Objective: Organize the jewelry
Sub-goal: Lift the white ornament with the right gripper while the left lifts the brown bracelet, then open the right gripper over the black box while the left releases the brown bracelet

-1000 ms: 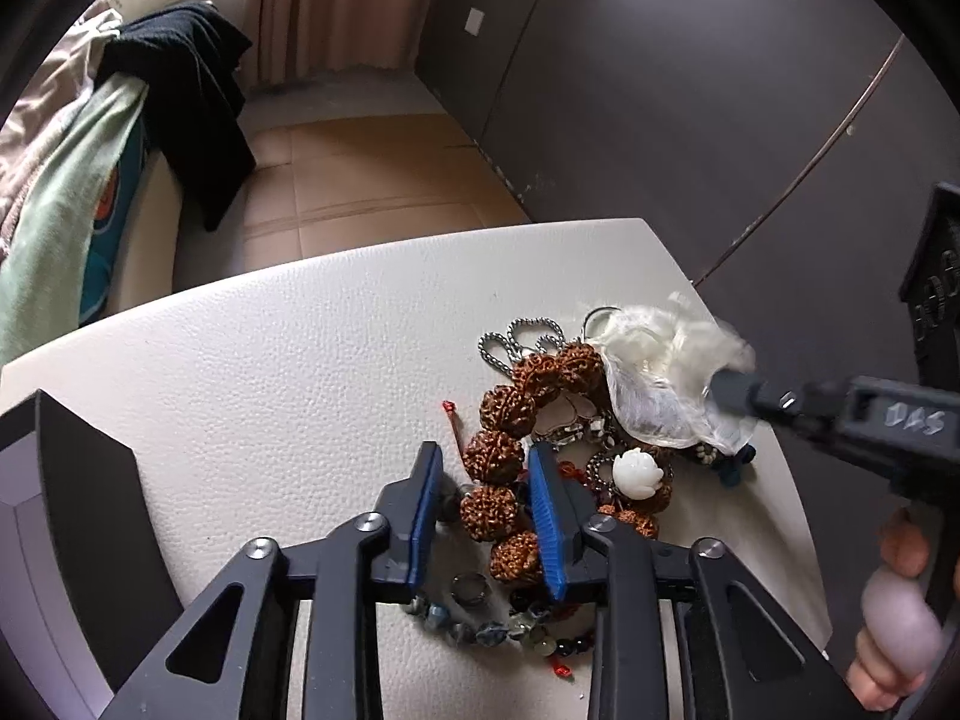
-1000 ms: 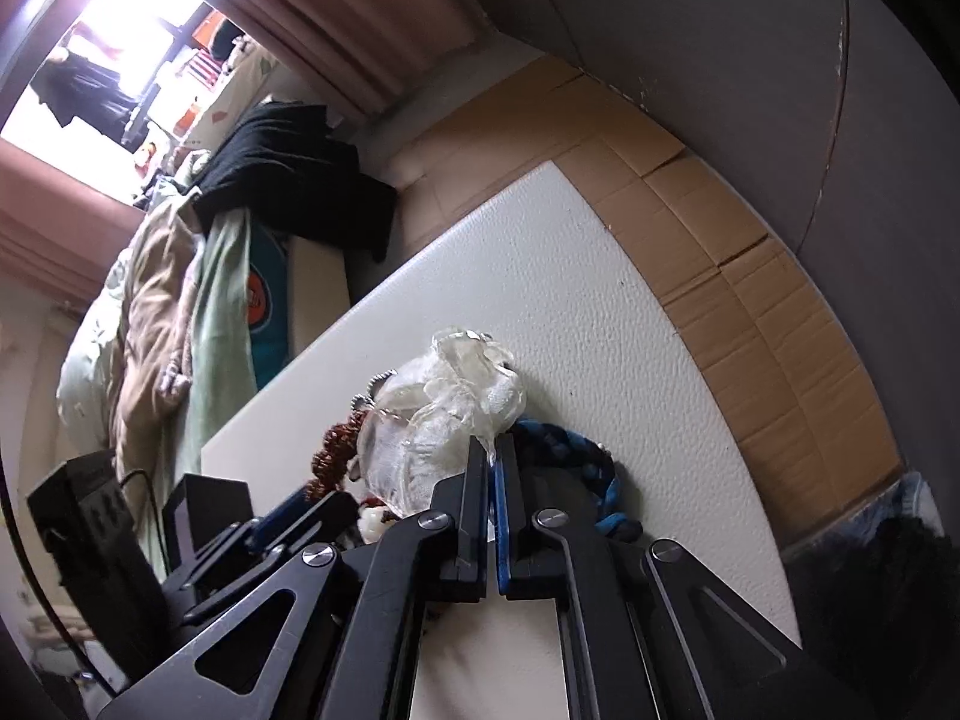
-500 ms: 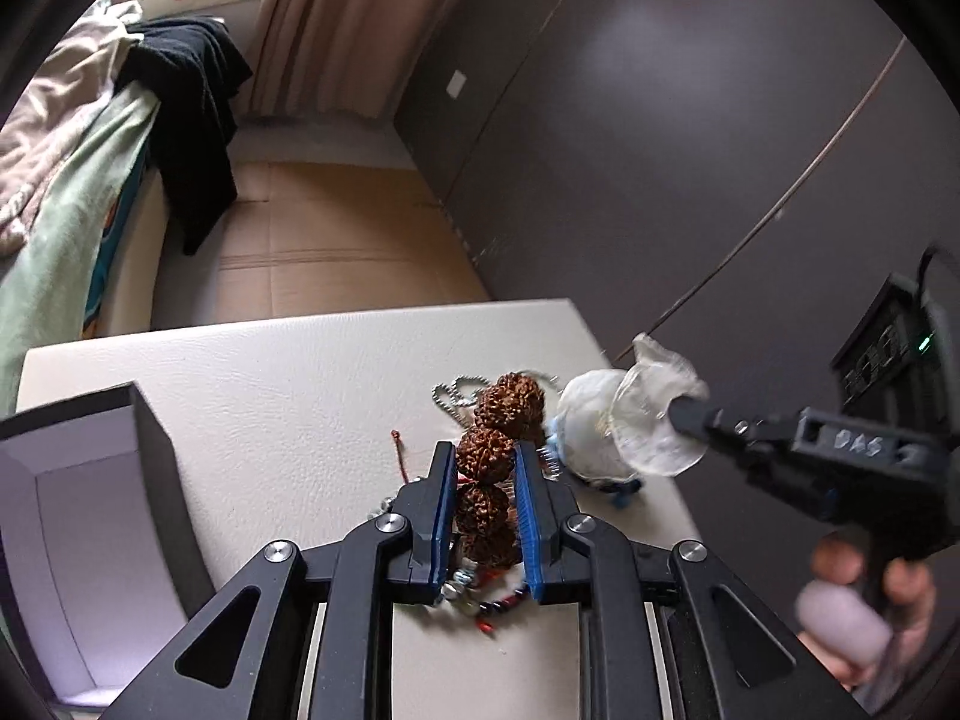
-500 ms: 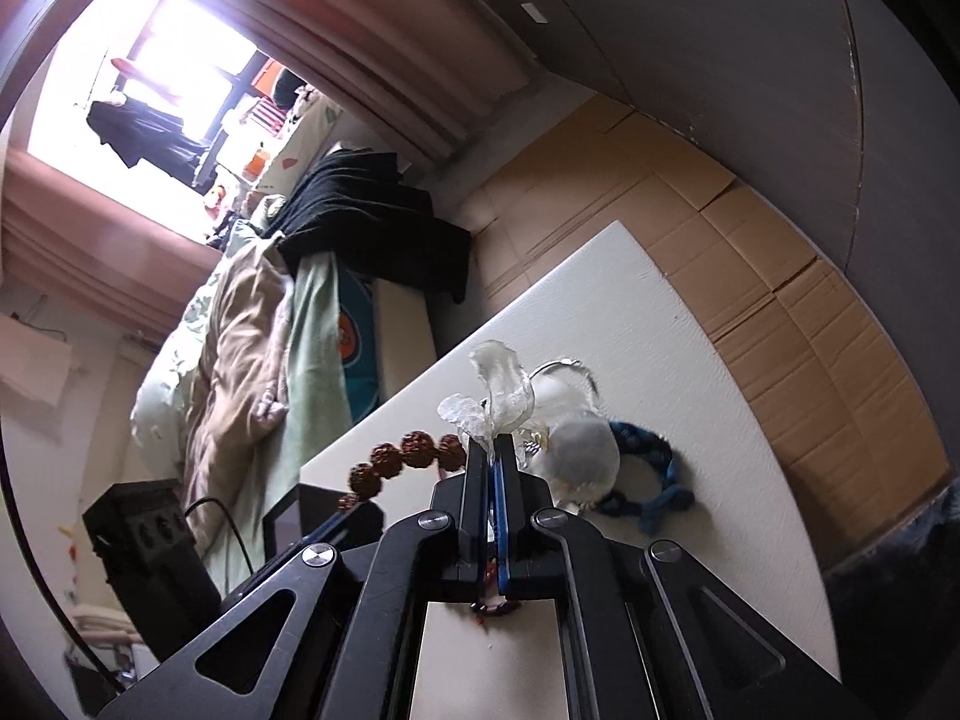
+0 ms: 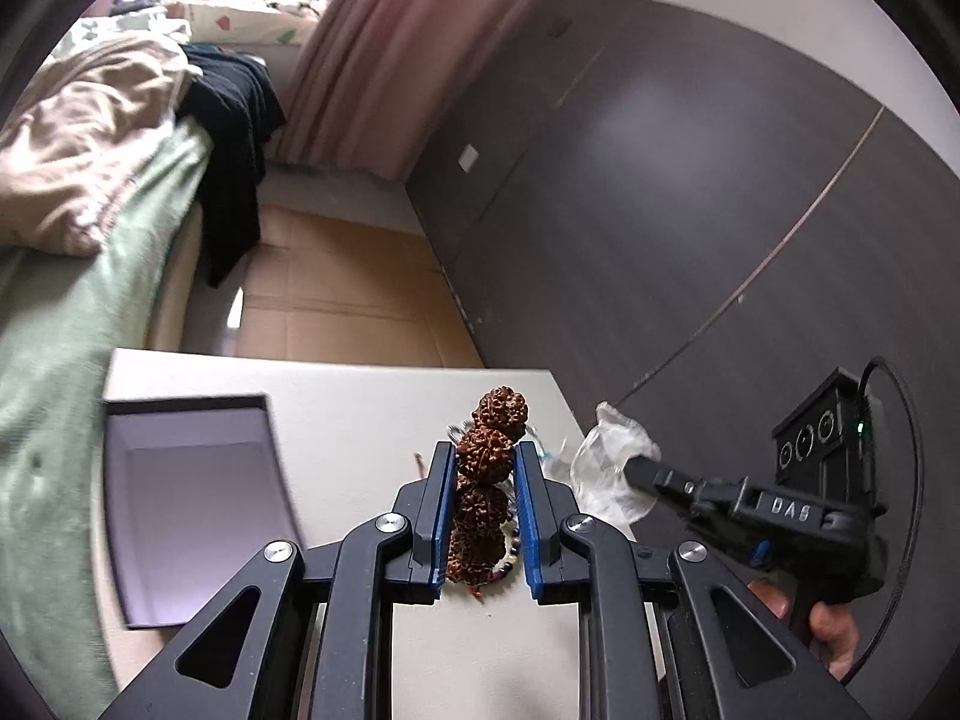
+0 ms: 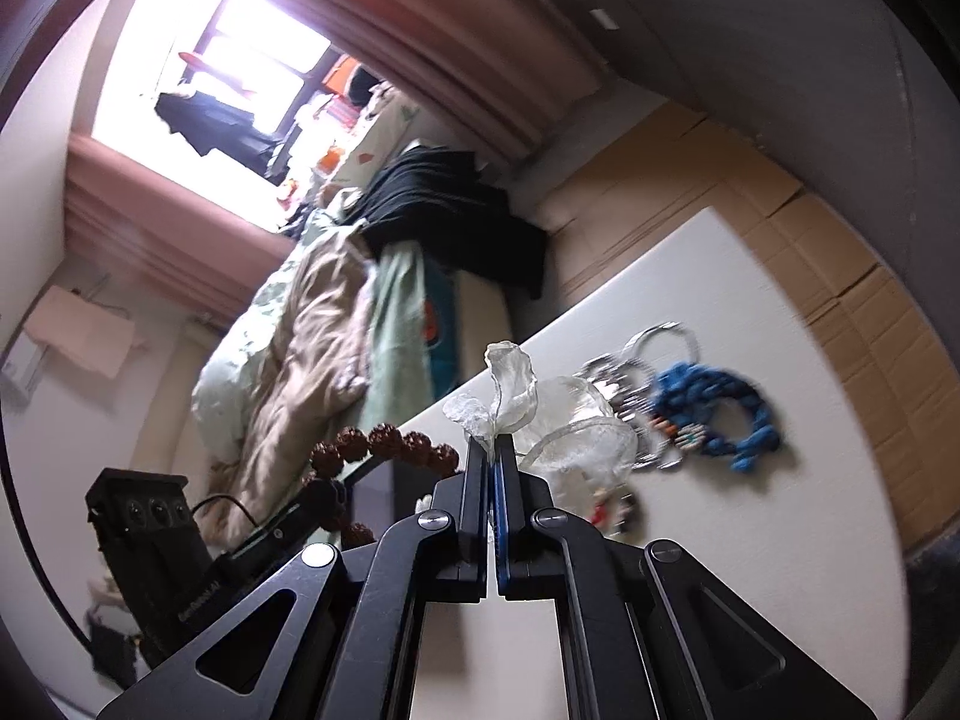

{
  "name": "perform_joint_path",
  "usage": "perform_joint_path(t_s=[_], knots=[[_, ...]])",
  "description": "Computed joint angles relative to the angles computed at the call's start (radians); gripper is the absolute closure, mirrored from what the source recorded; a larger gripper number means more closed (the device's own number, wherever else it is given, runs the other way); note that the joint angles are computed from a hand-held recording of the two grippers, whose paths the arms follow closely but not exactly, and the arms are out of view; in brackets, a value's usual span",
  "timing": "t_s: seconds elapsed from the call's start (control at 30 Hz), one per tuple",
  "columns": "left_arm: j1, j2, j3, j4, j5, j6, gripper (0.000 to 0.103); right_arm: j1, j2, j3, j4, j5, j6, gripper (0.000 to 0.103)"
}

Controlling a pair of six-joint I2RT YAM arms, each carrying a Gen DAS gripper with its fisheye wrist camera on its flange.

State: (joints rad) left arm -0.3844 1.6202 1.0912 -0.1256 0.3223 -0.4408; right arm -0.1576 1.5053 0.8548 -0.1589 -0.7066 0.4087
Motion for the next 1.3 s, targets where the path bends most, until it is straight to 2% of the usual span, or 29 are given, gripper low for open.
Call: perform_joint_path(t_s=[0.37,0.7,0.83,0.87,0.9,0.93,0.97,1.03,1.1,1.3], knots=[[0.151,-0.165,-0.094,0.000,0.022,0.006,0.083,0.204,0.007,-0.030,0.155,0.035,0.115,0.100],[0.266,-0.167,-0.096,-0.009,0.051,0.008,0.083,0.410,0.090,0.000,0.303,0.102,0.193,0.099],[0.305,-0.167,-0.101,-0.006,0.049,0.006,0.083,0.458,0.154,0.028,0.375,0.088,0.227,0.098],[0.314,-0.158,-0.097,-0.002,0.050,0.008,0.083,0.469,0.165,0.046,0.361,0.090,0.208,0.095],[0.321,-0.154,-0.096,-0.002,0.047,0.007,0.084,0.482,0.183,0.083,0.302,0.105,0.167,0.075],[0.326,-0.152,-0.094,-0.006,0.044,0.009,0.084,0.491,0.197,0.115,0.237,0.134,0.138,0.042],[0.329,-0.144,-0.089,-0.013,0.040,0.015,0.083,0.492,0.198,0.116,0.224,0.163,0.139,0.033],[0.333,-0.133,-0.082,-0.023,0.041,0.027,0.083,0.468,0.181,0.083,0.243,0.199,0.146,0.031],[0.330,-0.124,-0.076,-0.032,0.045,0.033,0.083,0.436,0.173,0.095,0.179,0.216,0.127,0.031],[0.298,-0.101,-0.069,-0.040,0.070,0.036,0.083,0.367,0.103,0.055,0.131,0.242,0.118,0.030]])
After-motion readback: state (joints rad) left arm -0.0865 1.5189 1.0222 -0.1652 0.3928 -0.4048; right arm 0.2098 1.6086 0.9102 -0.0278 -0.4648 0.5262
